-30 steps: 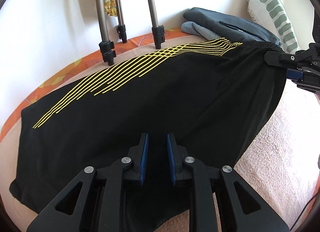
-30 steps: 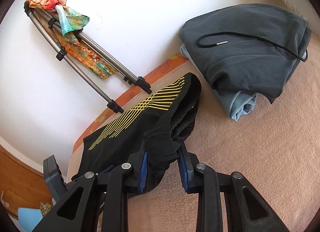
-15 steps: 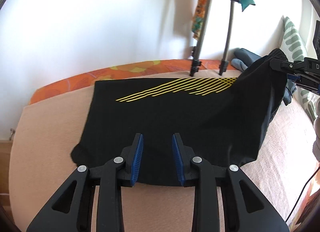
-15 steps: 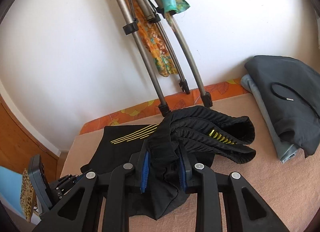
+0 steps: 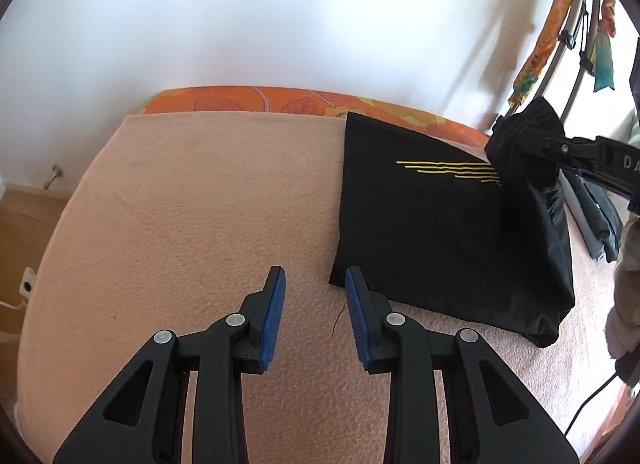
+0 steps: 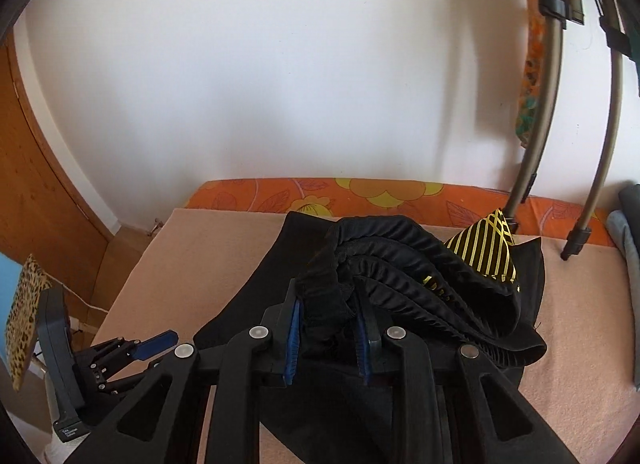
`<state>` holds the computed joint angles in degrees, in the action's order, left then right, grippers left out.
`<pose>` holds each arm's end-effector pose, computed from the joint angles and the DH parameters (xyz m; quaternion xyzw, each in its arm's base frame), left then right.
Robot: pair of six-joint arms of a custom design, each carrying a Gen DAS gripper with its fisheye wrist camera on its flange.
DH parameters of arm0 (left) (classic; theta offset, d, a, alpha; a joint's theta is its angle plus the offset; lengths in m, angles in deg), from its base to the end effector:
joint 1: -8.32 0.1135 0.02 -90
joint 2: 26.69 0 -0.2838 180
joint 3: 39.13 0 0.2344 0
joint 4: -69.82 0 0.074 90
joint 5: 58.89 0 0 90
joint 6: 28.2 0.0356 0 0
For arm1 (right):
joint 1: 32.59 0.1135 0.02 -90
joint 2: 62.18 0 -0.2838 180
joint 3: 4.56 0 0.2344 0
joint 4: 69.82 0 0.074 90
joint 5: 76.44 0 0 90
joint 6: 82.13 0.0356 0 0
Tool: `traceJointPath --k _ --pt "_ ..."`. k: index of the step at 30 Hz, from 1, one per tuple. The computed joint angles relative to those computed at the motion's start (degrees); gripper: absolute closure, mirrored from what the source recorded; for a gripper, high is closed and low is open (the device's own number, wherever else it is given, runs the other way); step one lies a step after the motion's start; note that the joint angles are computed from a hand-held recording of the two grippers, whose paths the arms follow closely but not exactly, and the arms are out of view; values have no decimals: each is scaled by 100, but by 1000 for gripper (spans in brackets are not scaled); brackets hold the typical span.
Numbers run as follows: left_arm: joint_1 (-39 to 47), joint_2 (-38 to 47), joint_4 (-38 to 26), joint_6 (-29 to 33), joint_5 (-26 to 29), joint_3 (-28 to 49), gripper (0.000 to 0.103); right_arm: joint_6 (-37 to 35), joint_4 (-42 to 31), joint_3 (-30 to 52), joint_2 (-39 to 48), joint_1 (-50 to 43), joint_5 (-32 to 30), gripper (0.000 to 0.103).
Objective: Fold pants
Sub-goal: 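Fold the waistband over toward the hems with the right gripper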
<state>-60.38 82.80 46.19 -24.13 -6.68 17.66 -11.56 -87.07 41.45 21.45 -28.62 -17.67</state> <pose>0.1224 -0.2538 0.0953 -0.1788 0.9230 -0.0392 0.3384 0.2324 0.0346 0.1670 -0.2657 0.8826 0.2152 0.3225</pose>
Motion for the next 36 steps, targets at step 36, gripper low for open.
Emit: traceJointPath --k 36 --pt "209 390 423 1425 -197 430 57 -471 -1914 2187 2290 -273 -301 44"
